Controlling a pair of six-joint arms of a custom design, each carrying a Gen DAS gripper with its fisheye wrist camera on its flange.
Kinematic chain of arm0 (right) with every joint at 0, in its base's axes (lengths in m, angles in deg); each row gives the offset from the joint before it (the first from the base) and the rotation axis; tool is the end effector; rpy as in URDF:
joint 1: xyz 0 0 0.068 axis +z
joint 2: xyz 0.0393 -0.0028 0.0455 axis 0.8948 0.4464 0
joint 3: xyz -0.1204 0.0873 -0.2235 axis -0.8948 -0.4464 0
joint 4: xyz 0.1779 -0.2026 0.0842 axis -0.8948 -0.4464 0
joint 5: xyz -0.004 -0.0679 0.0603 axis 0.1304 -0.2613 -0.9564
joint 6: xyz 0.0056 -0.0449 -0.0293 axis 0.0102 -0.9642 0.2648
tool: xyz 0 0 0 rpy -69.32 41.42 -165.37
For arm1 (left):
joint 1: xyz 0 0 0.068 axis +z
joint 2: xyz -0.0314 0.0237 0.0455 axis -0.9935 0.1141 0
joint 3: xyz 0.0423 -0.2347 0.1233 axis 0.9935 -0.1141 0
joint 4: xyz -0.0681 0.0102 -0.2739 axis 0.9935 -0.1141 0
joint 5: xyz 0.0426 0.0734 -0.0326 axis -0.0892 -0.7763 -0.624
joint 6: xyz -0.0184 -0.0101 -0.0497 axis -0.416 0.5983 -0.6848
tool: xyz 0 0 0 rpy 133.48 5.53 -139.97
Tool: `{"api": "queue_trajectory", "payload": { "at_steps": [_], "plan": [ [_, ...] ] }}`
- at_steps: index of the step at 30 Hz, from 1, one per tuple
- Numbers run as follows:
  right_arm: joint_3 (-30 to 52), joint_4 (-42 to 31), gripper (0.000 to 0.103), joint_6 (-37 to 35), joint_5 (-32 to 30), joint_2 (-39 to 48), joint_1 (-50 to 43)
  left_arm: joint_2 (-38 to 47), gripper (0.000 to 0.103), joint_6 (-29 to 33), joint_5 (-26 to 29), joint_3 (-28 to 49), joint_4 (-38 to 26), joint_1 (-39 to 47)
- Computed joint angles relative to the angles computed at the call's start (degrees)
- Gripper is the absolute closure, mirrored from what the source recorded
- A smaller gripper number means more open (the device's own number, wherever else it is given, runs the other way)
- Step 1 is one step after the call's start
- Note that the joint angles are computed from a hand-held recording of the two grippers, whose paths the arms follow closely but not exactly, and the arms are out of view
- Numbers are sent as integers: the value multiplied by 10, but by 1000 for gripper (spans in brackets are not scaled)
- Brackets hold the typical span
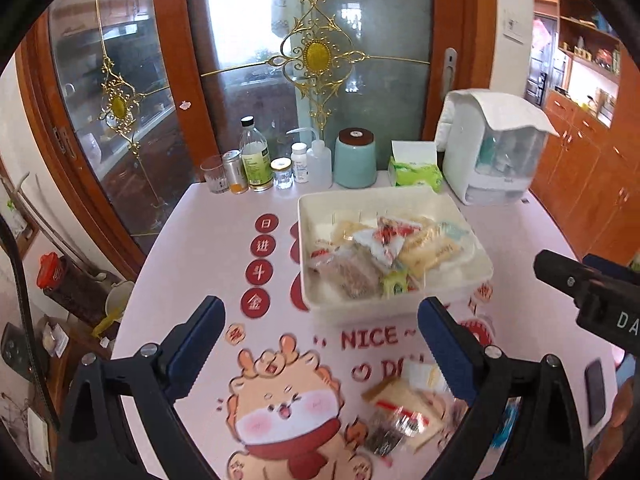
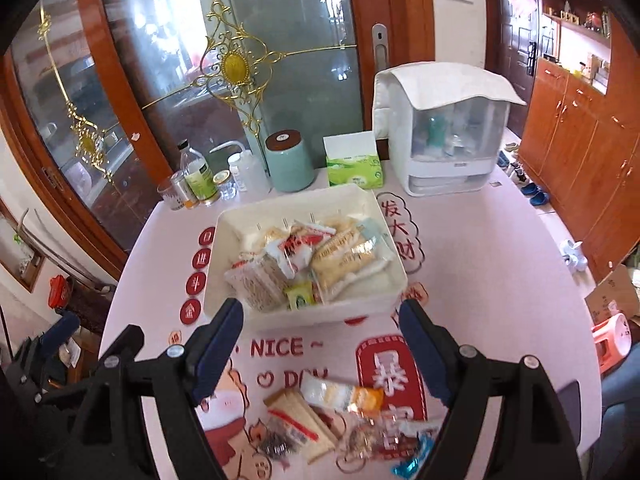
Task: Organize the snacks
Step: 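Move both tools back from the tray to the remaining snacks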
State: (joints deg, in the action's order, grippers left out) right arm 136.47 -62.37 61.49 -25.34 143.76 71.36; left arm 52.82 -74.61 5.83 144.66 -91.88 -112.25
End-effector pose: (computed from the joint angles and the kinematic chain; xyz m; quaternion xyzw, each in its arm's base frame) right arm 0.3268 0.0454 0.3350 -0.0044 0.9474 0.0462 0.3166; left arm 0.2875 -0.1423 0.2975 -0.0212 0.9271 0.0266 0.3733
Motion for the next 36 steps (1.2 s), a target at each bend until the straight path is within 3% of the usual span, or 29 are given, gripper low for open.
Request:
{"api": "queue_trajectory", "payload": {
  "at_steps": [13,19,24,28,32,36],
  "plan": [
    [-264,-19,22,45,58,-260,7,-183,6,0,40,-214,6,-24],
    [-358,-54,22,41,74,-358,-22,-173,6,-3,70,-281,38,-44],
    [-442,-67,22,-21,41,-425,-92,-139,6,-7,70,-305,73,-75],
    [-482,-52,22,-76,-6,-419,-168,-82,6,-18,101,-289,85,-79],
    [-500,-17,22,-145,-54,-388,-224,-29,6,-36,94,-267,93,-87],
    [-498,35,22,-181,-54,-316,-243,16,6,-59,95,-244,94,-85]
  ]
}}
